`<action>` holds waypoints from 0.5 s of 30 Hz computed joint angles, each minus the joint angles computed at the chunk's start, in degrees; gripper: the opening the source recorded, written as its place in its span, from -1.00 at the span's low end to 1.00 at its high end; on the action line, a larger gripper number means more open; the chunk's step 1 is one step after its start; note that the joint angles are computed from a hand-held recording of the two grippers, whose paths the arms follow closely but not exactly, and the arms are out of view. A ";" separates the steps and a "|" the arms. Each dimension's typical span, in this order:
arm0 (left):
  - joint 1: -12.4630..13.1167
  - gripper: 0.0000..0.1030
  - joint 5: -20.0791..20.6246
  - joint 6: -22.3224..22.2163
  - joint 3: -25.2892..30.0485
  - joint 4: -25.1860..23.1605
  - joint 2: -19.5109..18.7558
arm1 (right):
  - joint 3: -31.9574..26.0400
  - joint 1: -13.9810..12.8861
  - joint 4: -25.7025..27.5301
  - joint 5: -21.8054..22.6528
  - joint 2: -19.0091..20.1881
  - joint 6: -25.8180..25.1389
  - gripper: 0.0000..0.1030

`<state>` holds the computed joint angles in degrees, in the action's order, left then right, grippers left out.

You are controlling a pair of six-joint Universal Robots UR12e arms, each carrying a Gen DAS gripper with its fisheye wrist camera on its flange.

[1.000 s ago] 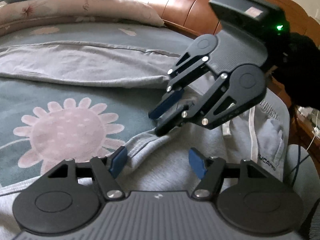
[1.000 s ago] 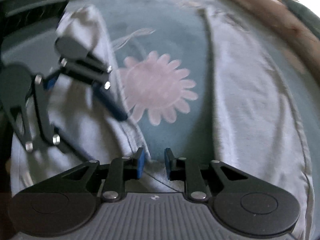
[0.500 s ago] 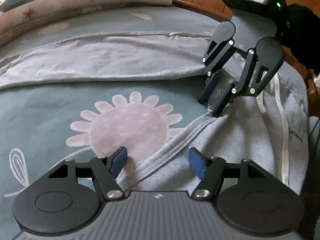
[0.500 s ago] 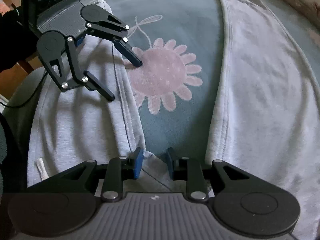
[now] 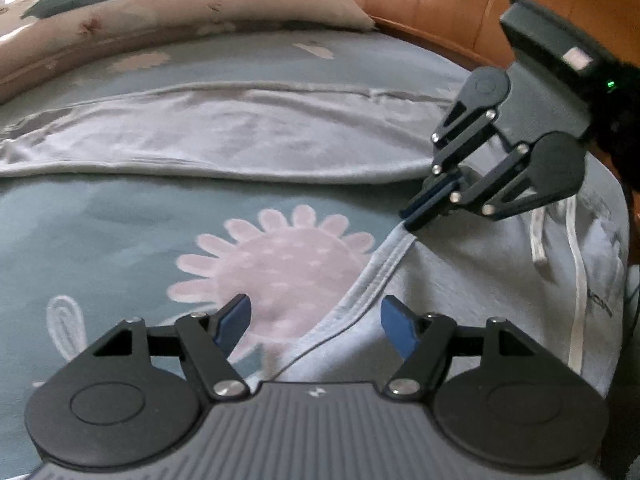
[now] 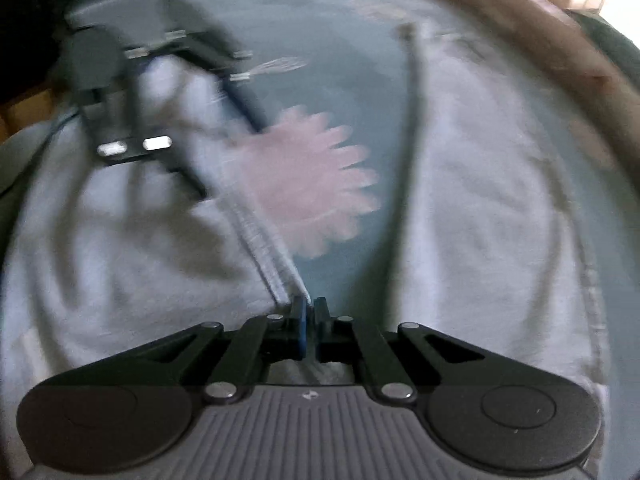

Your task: Fold clothes

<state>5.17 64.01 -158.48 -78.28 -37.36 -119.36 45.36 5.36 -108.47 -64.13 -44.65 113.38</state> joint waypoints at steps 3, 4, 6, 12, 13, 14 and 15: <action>0.41 0.39 -0.18 -2.13 0.00 0.39 0.21 | 0.28 -0.10 -3.10 0.06 0.29 6.30 -0.86; 0.49 0.39 -0.36 -2.49 -0.04 0.49 0.28 | 0.57 -0.17 -3.94 -0.39 0.04 7.91 -0.73; 0.40 0.39 0.09 -2.62 -0.16 0.68 0.31 | 2.76 -1.01 -7.74 2.48 -1.33 12.26 -0.65; -1.36 0.48 12.30 -1.95 -0.32 2.26 -0.46 | 11.54 -2.93 -14.91 3.83 -6.84 26.57 -0.37; -1.43 0.47 13.89 -3.05 -0.19 2.59 -0.50 | 13.73 -3.13 -15.74 3.23 -8.12 27.98 -0.35; -1.69 0.32 16.52 -4.42 -0.06 3.13 -0.52 | 15.86 -3.31 -16.68 2.67 -9.33 29.54 -0.32; -1.91 0.20 18.88 -5.39 -0.10 3.88 -0.37 | 17.97 -3.46 -17.87 2.19 -10.45 31.36 -0.20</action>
